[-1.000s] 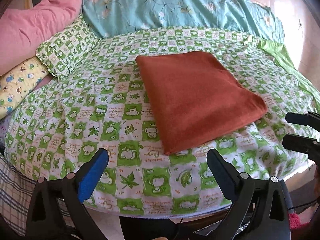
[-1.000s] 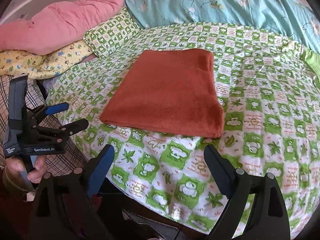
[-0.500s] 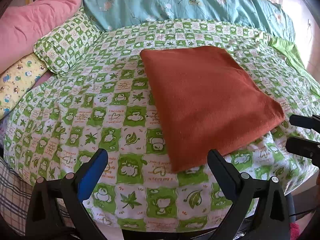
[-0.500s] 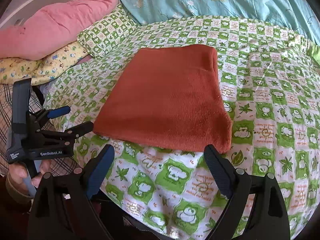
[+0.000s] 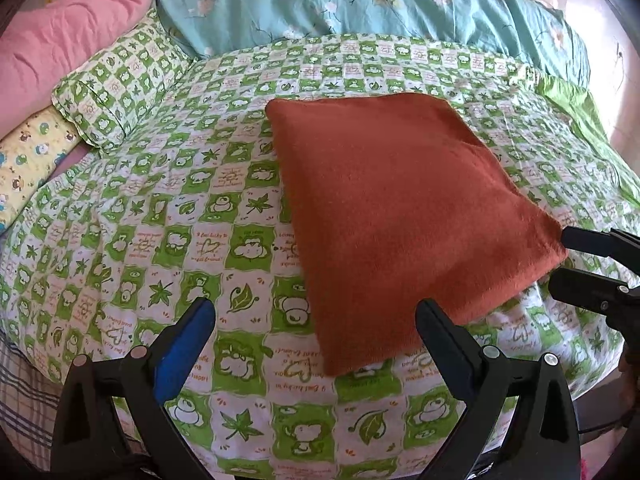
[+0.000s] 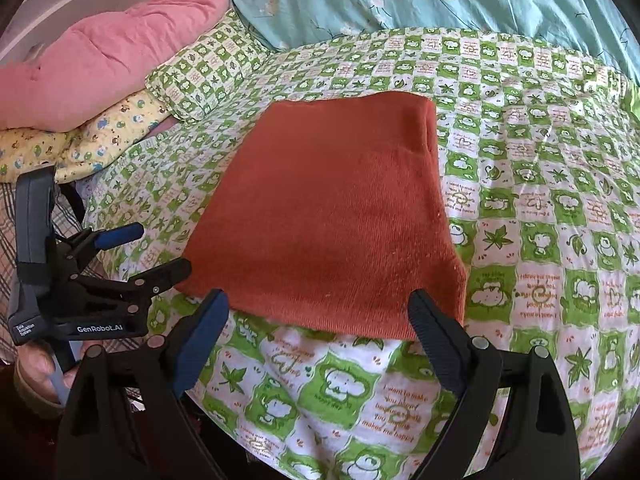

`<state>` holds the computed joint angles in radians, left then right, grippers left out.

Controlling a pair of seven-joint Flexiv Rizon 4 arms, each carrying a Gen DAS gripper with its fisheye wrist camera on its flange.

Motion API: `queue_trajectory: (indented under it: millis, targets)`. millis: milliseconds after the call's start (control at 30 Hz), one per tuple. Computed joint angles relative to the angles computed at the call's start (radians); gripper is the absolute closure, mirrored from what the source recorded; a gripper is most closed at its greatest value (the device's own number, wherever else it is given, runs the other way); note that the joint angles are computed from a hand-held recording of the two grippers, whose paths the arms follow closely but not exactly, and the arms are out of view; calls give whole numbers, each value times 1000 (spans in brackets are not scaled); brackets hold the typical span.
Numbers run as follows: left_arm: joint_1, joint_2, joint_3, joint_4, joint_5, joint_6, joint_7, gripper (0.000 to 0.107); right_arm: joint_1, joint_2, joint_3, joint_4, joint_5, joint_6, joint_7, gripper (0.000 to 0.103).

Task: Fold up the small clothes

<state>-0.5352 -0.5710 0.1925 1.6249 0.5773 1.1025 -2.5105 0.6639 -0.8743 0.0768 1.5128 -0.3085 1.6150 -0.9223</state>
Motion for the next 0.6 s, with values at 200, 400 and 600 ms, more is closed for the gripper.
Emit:
queue_trajectory:
  millis: [200,400,600]
  targets:
    - [5,-9,-5,-20,-6,-6,5,6,-17,-11,20,-26,-1,-11,-12,12]
    - [8,-17,-6,-30,-22,-2,13,6,-36,-22,45,-55,-3,-31,-30,12]
    - [6,-22,-1,-37,-26,-4,15,6,-45,-32,61,-78,1,-45,-46,12]
